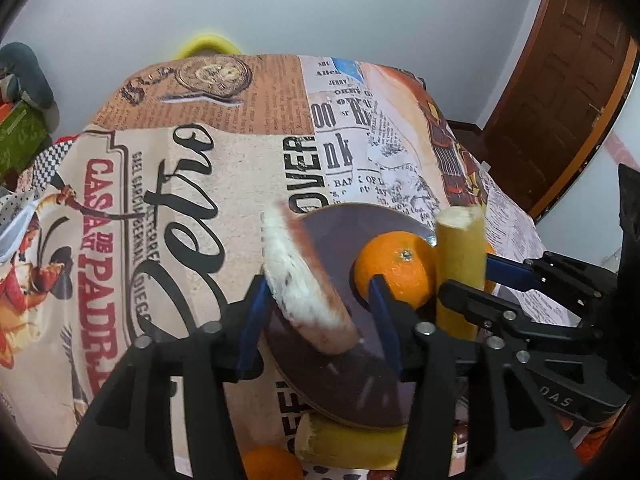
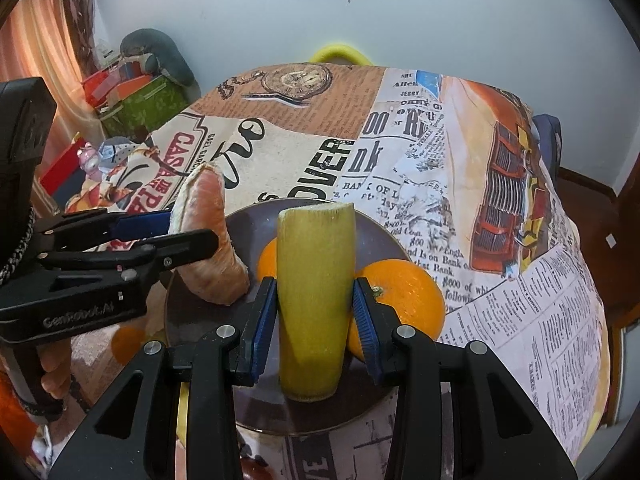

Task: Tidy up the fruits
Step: 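Carry the pomelo segment and yellow cylinder onto the plate and release both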

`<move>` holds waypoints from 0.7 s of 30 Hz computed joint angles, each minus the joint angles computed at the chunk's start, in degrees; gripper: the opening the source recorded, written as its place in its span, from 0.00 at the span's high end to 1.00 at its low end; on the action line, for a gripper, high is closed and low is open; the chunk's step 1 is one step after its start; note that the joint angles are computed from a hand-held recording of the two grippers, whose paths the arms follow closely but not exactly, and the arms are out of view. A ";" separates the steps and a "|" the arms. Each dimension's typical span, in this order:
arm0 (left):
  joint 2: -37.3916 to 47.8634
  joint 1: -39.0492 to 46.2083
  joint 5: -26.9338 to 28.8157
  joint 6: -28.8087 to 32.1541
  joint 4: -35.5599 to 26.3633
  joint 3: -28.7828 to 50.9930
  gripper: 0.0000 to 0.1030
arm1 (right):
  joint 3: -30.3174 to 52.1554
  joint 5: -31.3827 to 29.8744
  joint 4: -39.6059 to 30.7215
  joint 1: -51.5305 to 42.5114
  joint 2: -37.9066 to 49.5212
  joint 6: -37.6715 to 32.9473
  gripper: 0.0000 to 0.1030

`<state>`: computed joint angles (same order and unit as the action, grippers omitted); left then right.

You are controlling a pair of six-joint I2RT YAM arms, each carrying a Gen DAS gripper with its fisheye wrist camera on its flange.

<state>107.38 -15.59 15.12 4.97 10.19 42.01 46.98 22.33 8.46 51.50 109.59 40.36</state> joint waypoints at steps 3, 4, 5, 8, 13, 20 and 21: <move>0.08 -0.11 -0.01 0.18 -0.19 0.02 0.50 | -0.52 0.03 0.57 -0.04 -0.23 0.57 0.64; -0.07 -0.05 0.14 0.18 -0.25 -0.05 0.50 | -0.70 0.13 0.58 -0.03 -0.39 0.81 0.64; -0.09 -0.14 0.11 0.09 -0.25 -0.06 0.50 | -0.52 0.74 0.09 0.10 -0.54 0.98 0.64; -1.47 -0.23 -0.06 0.35 -0.01 -1.06 0.50 | -0.53 1.78 -1.04 0.35 -1.54 1.10 0.63; -5.71 0.01 -0.15 1.26 -0.30 -3.94 0.48 | -1.52 3.90 -2.75 1.21 -4.14 2.48 0.61; -13.15 2.35 0.46 2.38 -2.65 -8.34 0.47 | -2.14 5.99 -6.37 4.64 -7.42 4.68 0.59; -14.44 2.89 0.62 2.67 -3.02 -9.12 0.47 | -2.21 6.36 -6.79 5.35 -7.89 5.17 0.59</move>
